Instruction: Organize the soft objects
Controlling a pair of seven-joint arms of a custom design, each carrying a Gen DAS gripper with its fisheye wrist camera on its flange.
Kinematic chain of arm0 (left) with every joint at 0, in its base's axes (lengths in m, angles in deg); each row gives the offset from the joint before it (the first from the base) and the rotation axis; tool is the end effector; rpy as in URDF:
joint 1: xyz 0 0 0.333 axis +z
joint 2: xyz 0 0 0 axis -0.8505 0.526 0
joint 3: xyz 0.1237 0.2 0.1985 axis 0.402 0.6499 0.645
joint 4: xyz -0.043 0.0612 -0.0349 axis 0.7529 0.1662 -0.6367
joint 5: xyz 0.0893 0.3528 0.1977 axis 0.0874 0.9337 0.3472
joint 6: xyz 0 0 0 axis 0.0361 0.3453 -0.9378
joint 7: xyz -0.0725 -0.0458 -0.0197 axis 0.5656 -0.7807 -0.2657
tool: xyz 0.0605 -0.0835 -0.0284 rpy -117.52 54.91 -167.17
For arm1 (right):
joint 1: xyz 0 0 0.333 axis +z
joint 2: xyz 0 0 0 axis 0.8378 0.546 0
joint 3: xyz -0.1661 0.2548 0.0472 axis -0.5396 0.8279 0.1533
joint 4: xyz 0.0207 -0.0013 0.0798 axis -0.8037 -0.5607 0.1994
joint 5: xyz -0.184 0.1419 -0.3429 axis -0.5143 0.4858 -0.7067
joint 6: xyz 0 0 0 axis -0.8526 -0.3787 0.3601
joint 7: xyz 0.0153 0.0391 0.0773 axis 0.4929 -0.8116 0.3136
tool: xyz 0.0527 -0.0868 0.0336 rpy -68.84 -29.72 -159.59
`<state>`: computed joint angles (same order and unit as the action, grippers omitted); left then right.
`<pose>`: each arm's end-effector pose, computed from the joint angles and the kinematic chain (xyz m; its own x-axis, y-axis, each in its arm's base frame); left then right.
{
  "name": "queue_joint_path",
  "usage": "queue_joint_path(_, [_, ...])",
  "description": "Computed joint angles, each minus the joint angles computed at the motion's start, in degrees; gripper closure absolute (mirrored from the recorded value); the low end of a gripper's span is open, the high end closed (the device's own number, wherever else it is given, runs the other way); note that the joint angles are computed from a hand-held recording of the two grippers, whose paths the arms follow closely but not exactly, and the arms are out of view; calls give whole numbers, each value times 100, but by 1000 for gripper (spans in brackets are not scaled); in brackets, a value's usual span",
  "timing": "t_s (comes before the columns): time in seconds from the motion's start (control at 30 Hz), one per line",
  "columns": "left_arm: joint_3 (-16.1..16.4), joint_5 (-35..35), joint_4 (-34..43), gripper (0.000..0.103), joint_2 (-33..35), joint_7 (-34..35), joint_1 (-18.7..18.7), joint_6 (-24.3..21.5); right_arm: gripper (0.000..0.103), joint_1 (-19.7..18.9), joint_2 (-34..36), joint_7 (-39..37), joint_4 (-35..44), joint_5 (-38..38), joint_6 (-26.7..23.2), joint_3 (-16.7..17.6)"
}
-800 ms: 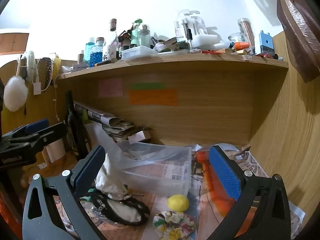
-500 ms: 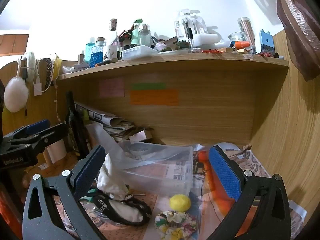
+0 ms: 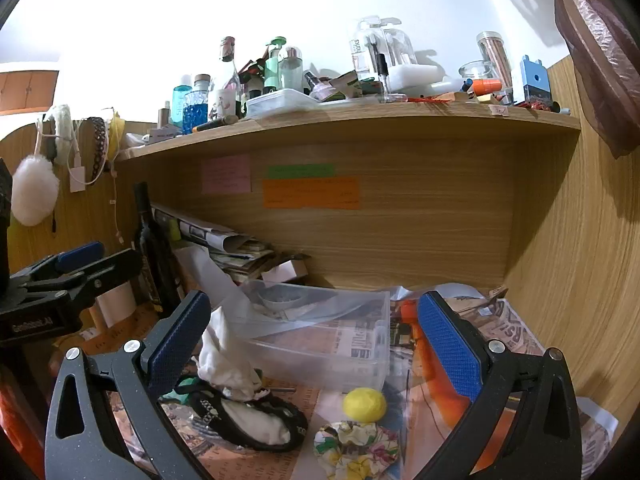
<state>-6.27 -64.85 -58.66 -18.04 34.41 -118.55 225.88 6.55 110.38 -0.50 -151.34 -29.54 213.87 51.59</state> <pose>0.6806 -0.2539 0.5712 -0.1093 -0.9920 0.0633 -0.2169 -0.0383 -0.9754 0.6963 0.0233 0.5841 0.2984 -0.9538 -0.0345 -0.2417 -0.0406 -0.9695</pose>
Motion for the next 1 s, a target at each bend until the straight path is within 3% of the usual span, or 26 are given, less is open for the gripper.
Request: queue_joint_path(1.0, [202,-188,-37,0,72,169,-211,23,0,-134,4,61,-36,2,-4,141])
